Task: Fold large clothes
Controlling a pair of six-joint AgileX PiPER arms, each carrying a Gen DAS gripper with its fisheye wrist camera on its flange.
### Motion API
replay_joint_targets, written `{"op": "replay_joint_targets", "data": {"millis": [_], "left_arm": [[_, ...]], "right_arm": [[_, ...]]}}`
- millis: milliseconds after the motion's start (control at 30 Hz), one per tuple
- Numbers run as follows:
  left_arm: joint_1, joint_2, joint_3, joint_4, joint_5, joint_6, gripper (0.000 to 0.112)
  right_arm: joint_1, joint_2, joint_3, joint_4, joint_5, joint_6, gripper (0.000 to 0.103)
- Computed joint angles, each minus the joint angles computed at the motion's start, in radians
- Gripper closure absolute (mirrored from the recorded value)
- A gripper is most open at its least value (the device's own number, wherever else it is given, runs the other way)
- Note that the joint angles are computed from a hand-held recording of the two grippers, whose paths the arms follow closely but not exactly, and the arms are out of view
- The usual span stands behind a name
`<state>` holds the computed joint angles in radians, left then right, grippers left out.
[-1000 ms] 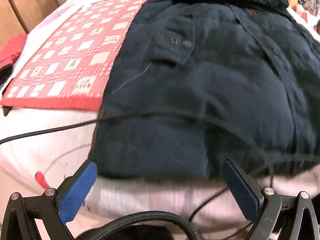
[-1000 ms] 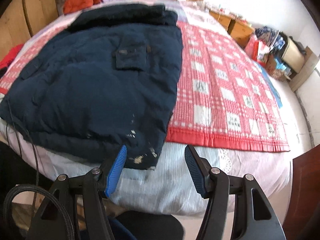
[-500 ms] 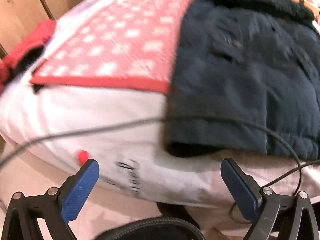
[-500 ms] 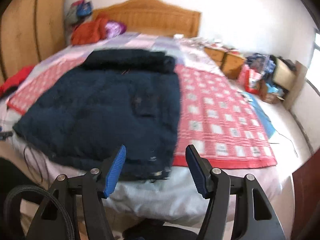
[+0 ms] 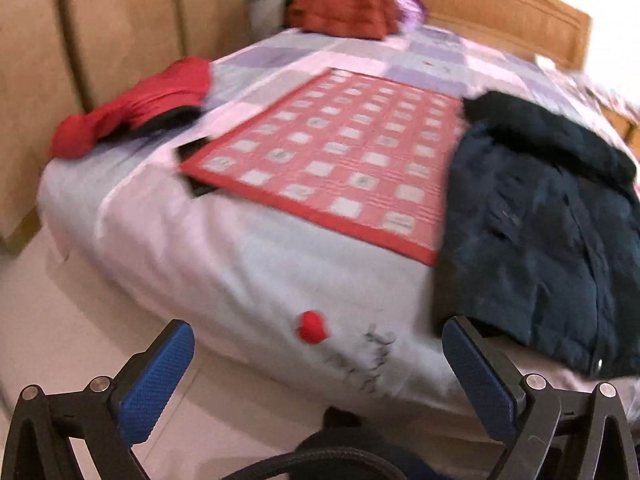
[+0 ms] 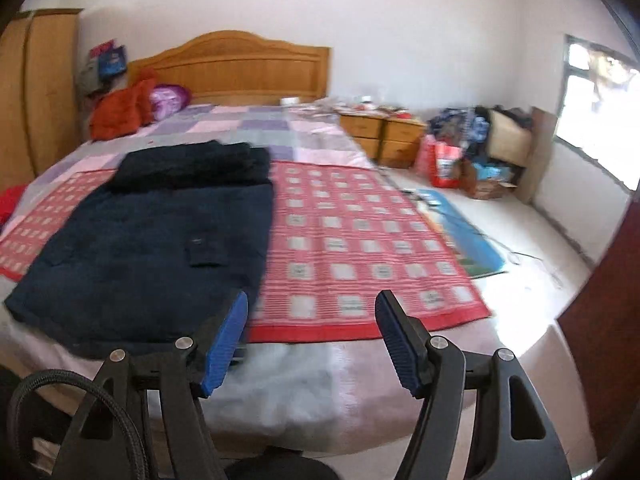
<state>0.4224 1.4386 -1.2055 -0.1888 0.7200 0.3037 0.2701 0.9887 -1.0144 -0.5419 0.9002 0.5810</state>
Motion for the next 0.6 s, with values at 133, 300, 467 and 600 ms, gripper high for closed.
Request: {"op": "replay_joint_targets", "data": {"millis": [133, 300, 467, 600], "left_arm": [[-0.221, 0.158, 0.013, 0.191, -0.076, -0.186, 0.011], [-0.333, 0.381, -0.073, 0.353, -0.086, -0.392, 0.011], [-0.344, 0.442, -0.109, 0.415, -0.142, -0.464, 0.011], [-0.349, 0.501, -0.152, 0.495, -0.149, -0.499, 0.012]], "right_arm": [[0.186, 0.076, 0.026, -0.066, -0.018, 0.130, 0.033], [0.292, 0.160, 0.041, -0.086, -0.055, 0.225, 0.033], [0.310, 0.199, 0.055, -0.112, -0.052, 0.275, 0.033], [0.275, 0.229, 0.069, -0.104, -0.065, 0.292, 0.033]]}}
